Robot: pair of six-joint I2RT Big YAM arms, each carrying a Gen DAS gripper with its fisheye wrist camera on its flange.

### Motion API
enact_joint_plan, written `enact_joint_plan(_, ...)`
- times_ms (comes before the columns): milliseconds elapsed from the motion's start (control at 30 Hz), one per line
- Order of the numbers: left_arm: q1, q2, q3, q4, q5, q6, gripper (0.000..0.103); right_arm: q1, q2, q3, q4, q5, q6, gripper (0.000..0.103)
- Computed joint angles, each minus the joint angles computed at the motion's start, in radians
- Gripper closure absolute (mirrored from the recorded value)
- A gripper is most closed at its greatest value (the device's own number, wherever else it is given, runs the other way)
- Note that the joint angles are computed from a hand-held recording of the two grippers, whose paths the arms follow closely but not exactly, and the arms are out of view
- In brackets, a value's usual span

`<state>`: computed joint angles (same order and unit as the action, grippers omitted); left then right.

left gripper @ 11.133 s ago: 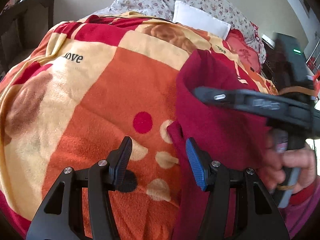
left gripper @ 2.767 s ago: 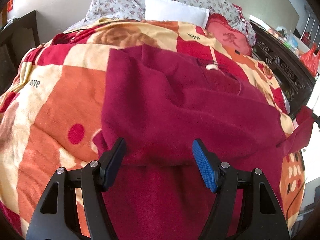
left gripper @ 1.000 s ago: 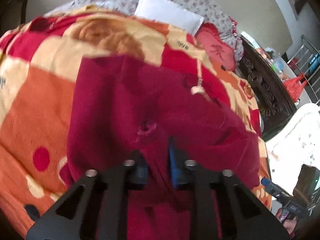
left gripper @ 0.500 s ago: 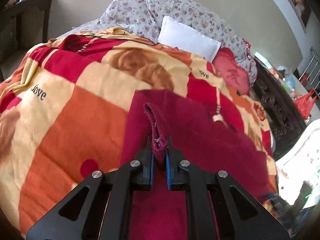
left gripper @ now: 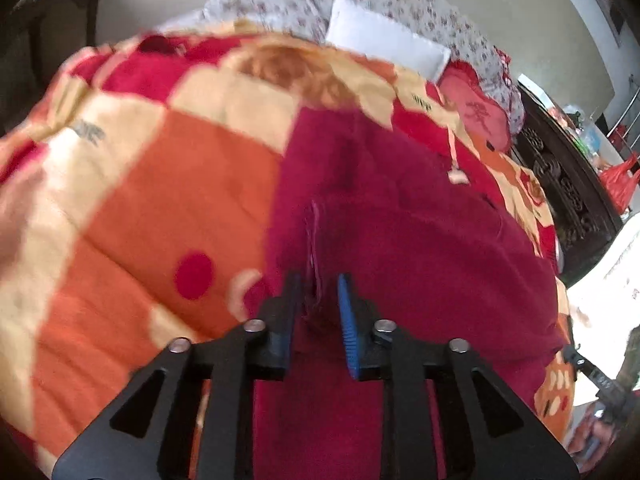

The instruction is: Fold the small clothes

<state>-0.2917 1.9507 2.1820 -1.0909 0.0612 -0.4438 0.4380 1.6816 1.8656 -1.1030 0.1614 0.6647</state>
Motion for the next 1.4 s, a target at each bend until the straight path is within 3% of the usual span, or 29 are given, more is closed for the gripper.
enact_joint_plan(33, 0.0, -0.013, -0.01, 0.017, -0.014, 0.003, 0.063, 0.005, -0.001, 0.012, -0.011, 0.043, -0.001, 0.069)
enact_joint_plan(100, -0.001, -0.03, -0.024, 0.055, -0.026, 0.0, 0.052, 0.009, -0.007, 0.036, -0.016, 0.092, -0.005, 0.069)
enact_joint_plan(200, -0.008, -0.018, -0.003, 0.074, -0.045, 0.019, 0.052, 0.005, -0.001, 0.062, 0.043, 0.037, -0.025, 0.069)
enact_joint_plan(367, -0.033, 0.103, 0.15, -0.016, -0.09, 0.043, 0.052, 0.019, 0.149, 0.236, 0.033, -0.032, -0.11, 0.069)
enact_joint_plan(500, -0.038, 0.196, 0.266, -0.1, -0.133, 0.051, 0.052, 0.004, 0.265, 0.356, -0.011, -0.07, -0.108, 0.069)
enact_joint_plan(633, -0.032, 0.257, 0.343, -0.143, -0.157, 0.056, 0.052, -0.016, 0.342, 0.435, -0.065, -0.036, -0.138, 0.071)
enact_joint_plan(767, -0.028, 0.276, 0.361, -0.151, -0.179, 0.046, 0.04, -0.034, 0.334, 0.403, -0.056, 0.017, -0.114, 0.07)
enact_joint_plan(867, -0.021, 0.26, 0.331, -0.138, -0.156, 0.03, 0.04, -0.047, 0.295, 0.358, -0.034, -0.041, -0.069, 0.069)
enact_joint_plan(967, -0.026, 0.238, 0.299, -0.126, -0.171, 0.043, 0.04, -0.027, 0.268, 0.354, -0.06, -0.012, -0.106, 0.069)
enact_joint_plan(1133, -0.031, 0.23, 0.287, -0.129, -0.183, 0.045, 0.04, 0.017, 0.204, 0.287, -0.029, -0.019, -0.128, 0.068)
enact_joint_plan(1233, -0.033, 0.226, 0.286, -0.135, -0.188, 0.045, 0.04, 0.036, 0.213, 0.274, -0.058, -0.015, -0.141, 0.068)
enact_joint_plan(1300, -0.036, 0.211, 0.265, -0.135, -0.196, 0.047, 0.04, 0.039, 0.25, 0.293, -0.128, 0.012, -0.141, 0.068)
enact_joint_plan(1367, -0.039, 0.194, 0.246, -0.14, -0.199, 0.05, 0.04, 0.035, 0.221, 0.228, -0.065, 0.004, -0.129, 0.068)
enact_joint_plan(1400, -0.039, 0.188, 0.241, -0.142, -0.199, 0.053, 0.04, 0.032, 0.219, 0.231, -0.071, -0.004, -0.126, 0.068)
